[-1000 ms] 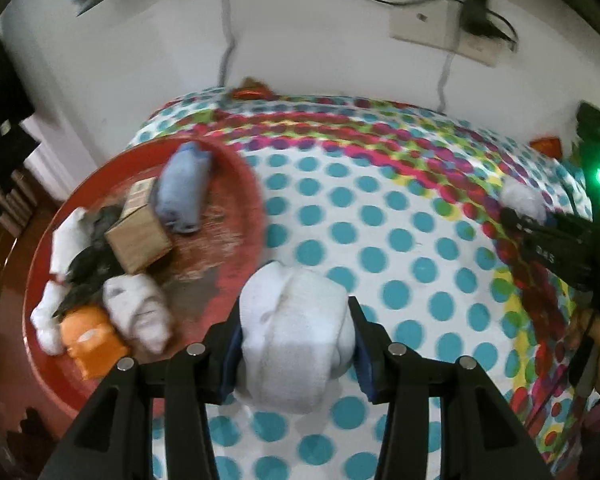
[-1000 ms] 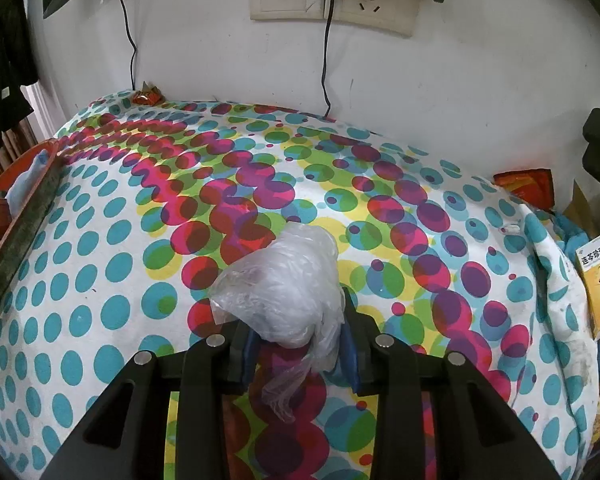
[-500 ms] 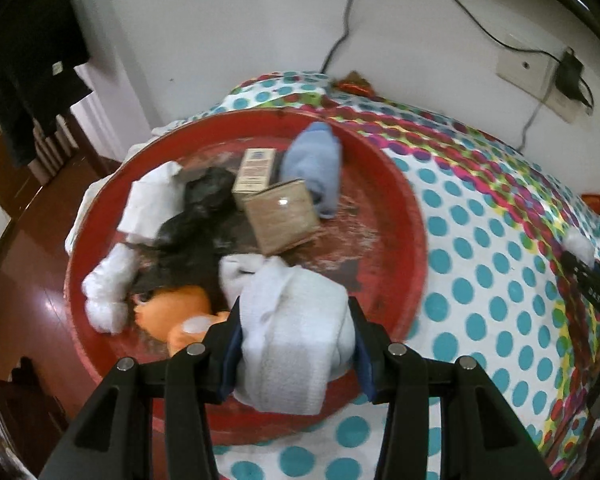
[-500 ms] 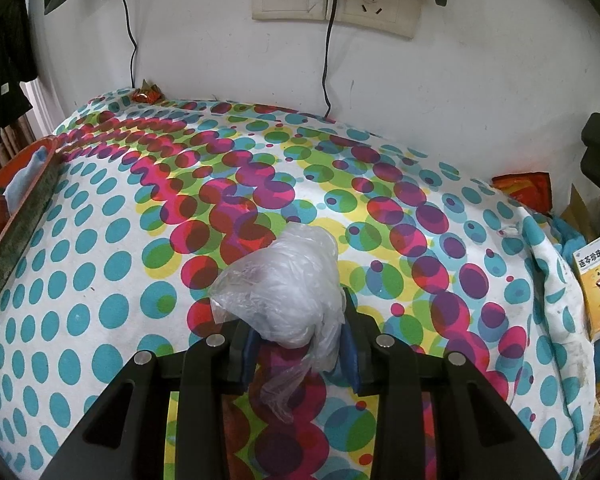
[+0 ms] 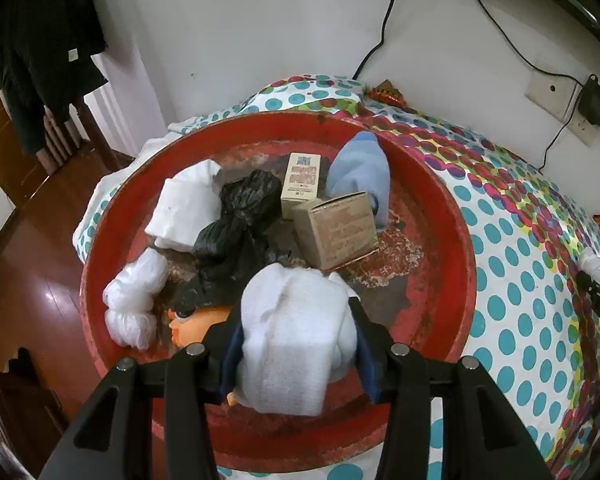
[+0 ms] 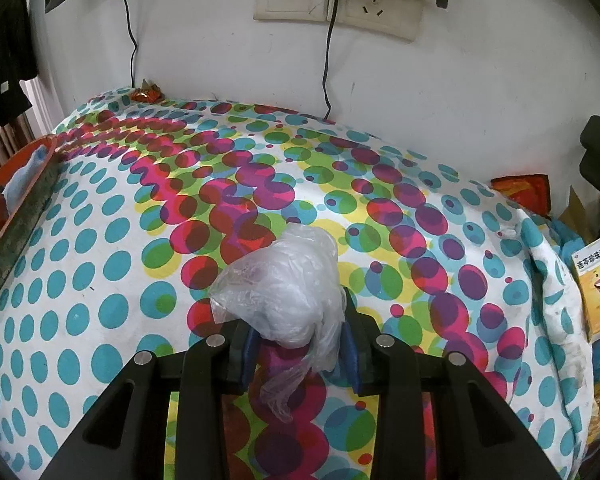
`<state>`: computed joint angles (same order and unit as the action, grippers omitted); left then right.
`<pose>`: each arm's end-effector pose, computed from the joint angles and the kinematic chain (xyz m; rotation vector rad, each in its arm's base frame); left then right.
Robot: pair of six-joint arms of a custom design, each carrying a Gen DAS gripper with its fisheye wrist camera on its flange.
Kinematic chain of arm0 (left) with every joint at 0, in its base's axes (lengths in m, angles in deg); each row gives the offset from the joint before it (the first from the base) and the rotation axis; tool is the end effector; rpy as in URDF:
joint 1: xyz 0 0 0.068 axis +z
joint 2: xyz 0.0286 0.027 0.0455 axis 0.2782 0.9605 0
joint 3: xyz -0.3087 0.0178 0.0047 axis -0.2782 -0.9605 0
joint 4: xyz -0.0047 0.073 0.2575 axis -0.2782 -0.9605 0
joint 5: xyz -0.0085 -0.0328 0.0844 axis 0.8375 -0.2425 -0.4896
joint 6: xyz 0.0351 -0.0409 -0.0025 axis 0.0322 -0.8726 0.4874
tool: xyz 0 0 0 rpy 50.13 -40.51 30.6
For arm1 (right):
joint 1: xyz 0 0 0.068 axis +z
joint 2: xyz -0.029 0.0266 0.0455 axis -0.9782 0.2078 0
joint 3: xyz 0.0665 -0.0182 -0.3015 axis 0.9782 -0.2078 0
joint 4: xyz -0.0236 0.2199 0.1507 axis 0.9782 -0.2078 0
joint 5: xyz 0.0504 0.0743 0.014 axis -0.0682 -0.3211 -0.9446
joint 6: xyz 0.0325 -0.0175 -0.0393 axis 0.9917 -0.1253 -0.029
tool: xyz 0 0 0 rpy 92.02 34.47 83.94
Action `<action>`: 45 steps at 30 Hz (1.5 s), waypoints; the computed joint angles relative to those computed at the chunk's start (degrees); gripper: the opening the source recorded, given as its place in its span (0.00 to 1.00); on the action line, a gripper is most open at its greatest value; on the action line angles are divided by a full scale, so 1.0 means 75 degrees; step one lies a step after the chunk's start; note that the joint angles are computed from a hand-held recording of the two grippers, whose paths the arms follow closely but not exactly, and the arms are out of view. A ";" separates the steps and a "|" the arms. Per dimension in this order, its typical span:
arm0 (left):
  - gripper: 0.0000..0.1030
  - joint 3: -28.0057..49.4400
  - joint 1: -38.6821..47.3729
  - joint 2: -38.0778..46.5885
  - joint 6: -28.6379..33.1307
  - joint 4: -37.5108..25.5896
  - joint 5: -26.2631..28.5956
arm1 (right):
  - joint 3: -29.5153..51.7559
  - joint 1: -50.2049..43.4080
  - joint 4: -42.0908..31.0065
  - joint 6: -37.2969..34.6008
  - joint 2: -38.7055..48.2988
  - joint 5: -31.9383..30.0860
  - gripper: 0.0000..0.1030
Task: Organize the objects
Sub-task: 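Carry the white sock over the red tray, lower it and open the left gripper, then carry the clear plastic bag over the tray, lower it and open the right gripper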
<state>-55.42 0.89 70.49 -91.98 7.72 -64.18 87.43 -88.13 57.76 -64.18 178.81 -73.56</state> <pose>0.1996 -0.0492 0.1761 0.0687 2.5579 0.0164 0.2243 -0.0472 0.1146 0.5245 2.4268 -0.2449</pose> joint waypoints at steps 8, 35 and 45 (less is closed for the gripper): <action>0.56 0.0103 -0.0008 0.0203 0.0063 -0.0086 0.0150 | 0.0210 0.0295 -0.0160 0.0269 0.0158 0.0318 0.31; 0.79 0.0356 -0.0467 -0.0896 0.0395 -0.1279 0.0065 | 0.0458 0.0206 -0.1988 -0.0577 -0.2330 -0.0957 0.31; 0.79 0.0452 0.0135 -0.1276 0.0514 -0.1621 0.0050 | 0.1295 0.2336 -0.2850 -0.0003 -0.2163 -0.0847 0.31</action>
<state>-52.04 1.90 60.93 -88.12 -4.43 -63.80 97.14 -70.61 36.39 -64.21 162.59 -79.92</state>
